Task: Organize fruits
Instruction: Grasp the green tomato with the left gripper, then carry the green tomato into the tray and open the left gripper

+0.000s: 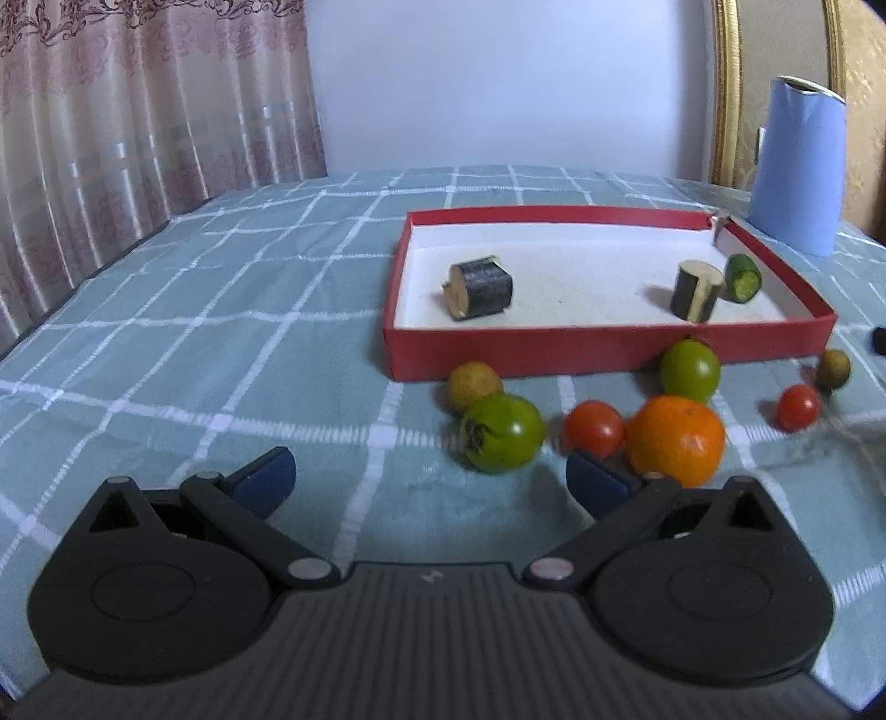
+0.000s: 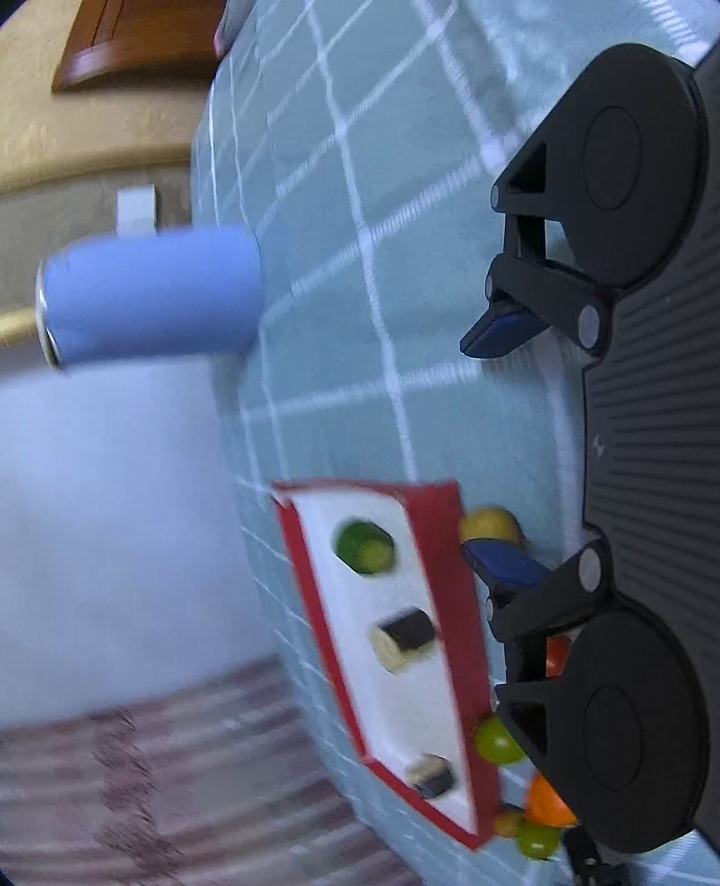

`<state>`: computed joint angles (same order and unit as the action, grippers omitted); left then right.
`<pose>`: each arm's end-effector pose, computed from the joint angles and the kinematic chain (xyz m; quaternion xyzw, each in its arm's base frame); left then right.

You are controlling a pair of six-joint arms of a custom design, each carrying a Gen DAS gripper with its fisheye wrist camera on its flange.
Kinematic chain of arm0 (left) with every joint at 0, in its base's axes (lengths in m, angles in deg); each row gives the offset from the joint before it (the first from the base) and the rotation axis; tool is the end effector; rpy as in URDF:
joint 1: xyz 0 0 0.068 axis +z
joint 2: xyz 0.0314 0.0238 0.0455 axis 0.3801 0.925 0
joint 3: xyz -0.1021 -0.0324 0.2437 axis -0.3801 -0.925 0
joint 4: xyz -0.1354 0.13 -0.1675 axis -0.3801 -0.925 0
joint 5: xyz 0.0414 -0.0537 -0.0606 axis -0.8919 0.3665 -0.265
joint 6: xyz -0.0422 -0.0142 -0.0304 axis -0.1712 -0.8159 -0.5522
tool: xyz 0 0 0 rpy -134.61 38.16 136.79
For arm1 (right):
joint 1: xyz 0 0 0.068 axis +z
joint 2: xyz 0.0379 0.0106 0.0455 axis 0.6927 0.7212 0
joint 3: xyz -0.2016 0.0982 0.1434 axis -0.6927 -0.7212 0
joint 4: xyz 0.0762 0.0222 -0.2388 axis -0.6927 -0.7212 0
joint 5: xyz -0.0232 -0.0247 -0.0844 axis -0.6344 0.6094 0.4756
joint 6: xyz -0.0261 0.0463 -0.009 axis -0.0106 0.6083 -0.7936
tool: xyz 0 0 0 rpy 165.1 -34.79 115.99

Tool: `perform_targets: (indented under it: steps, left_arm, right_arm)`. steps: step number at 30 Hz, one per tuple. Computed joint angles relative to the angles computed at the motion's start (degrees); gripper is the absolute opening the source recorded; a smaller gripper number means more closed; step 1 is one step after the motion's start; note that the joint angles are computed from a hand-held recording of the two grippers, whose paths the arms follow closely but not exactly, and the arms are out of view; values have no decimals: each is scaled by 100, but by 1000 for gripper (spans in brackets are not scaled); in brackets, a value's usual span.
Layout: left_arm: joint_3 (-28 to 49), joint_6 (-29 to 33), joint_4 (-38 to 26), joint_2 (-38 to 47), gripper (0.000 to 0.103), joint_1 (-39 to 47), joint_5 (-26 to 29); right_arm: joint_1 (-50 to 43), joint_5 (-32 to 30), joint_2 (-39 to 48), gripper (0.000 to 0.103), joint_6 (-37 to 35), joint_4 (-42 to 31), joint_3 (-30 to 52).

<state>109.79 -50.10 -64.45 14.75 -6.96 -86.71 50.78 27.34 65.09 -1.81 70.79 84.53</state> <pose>0.2357 -0.1108 0.1384 -0.0406 0.8912 0.0684 0.4466 0.2717 0.0319 0.1037 0.0793 0.8542 0.0912 0.5058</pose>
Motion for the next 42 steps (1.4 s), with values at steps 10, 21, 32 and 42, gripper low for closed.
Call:
perform_targets:
  steps: [10,21,32,42]
  left_arm:
    - [55,324,367,269,80,306,602]
    - [-240,798,965,205,43,319,1035]
    - [-363,808,1043,23,30,350,1231]
    - [122,1120,853,-245,30,396,1285]
  right_arm:
    - [131,1238,13,72,-165,-1072,465]
    - [286,1711,270,90,-94,-2004,1052]
    - [248,1595,311,97,-141,-2037,1102]
    - [254,1588,319,98,-130,-2042,1109]
